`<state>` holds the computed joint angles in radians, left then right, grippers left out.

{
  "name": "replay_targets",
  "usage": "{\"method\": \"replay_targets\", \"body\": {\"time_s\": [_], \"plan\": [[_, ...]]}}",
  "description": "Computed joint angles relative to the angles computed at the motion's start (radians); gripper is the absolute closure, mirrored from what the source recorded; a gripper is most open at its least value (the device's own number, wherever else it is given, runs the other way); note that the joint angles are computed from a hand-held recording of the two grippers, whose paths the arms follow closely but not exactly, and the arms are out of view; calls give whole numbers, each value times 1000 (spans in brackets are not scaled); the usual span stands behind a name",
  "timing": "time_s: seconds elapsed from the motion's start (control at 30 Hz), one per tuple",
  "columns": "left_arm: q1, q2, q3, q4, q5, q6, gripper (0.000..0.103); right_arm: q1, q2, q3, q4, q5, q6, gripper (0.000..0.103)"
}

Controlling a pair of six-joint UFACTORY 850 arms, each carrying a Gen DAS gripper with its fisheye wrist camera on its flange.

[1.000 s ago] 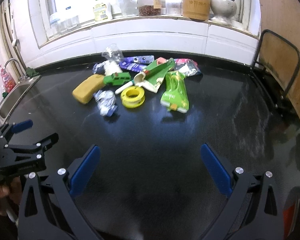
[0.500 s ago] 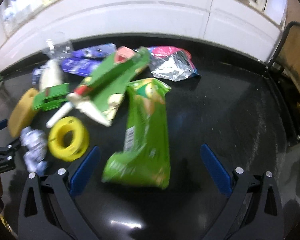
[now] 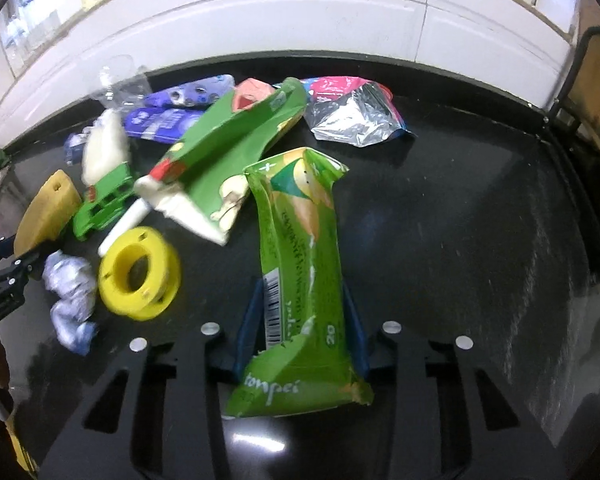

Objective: Collect trash
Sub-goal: 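Grasp the yellow sponge with the left tool while the right tool grasps the green wrapper, then carry sponge and wrapper to the black bin and open both tools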

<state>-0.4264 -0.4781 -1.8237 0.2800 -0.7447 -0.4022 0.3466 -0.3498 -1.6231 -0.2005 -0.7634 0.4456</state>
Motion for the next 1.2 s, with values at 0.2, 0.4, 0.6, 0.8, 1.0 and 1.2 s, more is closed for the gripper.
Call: {"method": "replay_targets", "body": {"time_s": [0.2, 0.4, 0.6, 0.8, 1.0, 1.2], "plan": [[-43, 173, 186, 64, 26, -119, 44, 44, 140, 124, -51, 46, 44, 64], [-112, 337, 363, 116, 37, -239, 44, 148, 333, 281, -123, 30, 157, 64], [-148, 415, 448, 151, 36, -304, 44, 214, 413, 336, -165, 8, 219, 64], [-130, 501, 514, 208, 28, -384, 44, 273, 396, 304, -180, 21, 228, 64], [-65, 696, 657, 327, -50, -530, 44, 392, 253, 148, -48, 96, 77, 64], [48, 956, 842, 390, -192, -633, 44, 528, 16, -115, 226, 108, -217, 64]]}}
